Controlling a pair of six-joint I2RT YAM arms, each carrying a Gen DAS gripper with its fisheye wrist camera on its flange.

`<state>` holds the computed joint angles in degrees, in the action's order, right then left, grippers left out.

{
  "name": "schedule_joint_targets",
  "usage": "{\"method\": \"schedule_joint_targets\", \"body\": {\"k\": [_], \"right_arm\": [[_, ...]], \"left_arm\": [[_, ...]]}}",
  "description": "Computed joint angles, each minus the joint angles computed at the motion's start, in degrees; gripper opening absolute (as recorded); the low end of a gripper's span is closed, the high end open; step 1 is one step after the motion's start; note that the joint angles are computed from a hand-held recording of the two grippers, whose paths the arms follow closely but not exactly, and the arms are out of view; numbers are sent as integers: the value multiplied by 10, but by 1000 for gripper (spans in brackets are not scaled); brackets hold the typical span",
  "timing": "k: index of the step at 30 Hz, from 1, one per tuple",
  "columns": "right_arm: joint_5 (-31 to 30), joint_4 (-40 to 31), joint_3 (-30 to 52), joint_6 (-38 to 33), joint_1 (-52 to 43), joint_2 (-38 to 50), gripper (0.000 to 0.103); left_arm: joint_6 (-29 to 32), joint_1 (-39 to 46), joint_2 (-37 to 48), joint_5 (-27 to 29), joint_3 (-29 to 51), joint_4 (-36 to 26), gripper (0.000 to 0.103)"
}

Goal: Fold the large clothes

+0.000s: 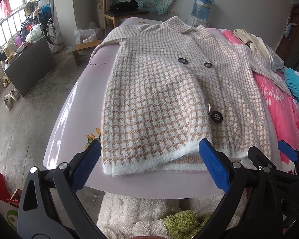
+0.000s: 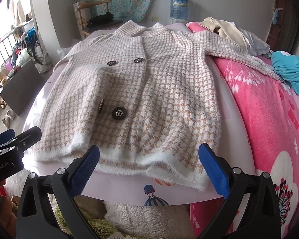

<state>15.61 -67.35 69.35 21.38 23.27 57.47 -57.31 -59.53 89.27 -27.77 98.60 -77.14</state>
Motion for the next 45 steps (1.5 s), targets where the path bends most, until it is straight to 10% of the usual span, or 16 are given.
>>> {"method": "schedule_joint_targets", "body": {"k": [23, 27, 36, 45], "right_arm": [[39, 61, 141, -74, -32, 153, 97], [3, 84, 192, -127, -41, 212, 97], [-75, 125, 357, -188, -13, 385, 97], [-115, 102, 444, -207, 10, 498, 97]], "left_arm": [[131, 129, 86, 38, 102, 22, 95], [187, 177, 47, 60, 39, 116, 95], [223, 404, -3, 232, -49, 257, 95], [119, 686, 213, 591, 2, 350, 95]]}}
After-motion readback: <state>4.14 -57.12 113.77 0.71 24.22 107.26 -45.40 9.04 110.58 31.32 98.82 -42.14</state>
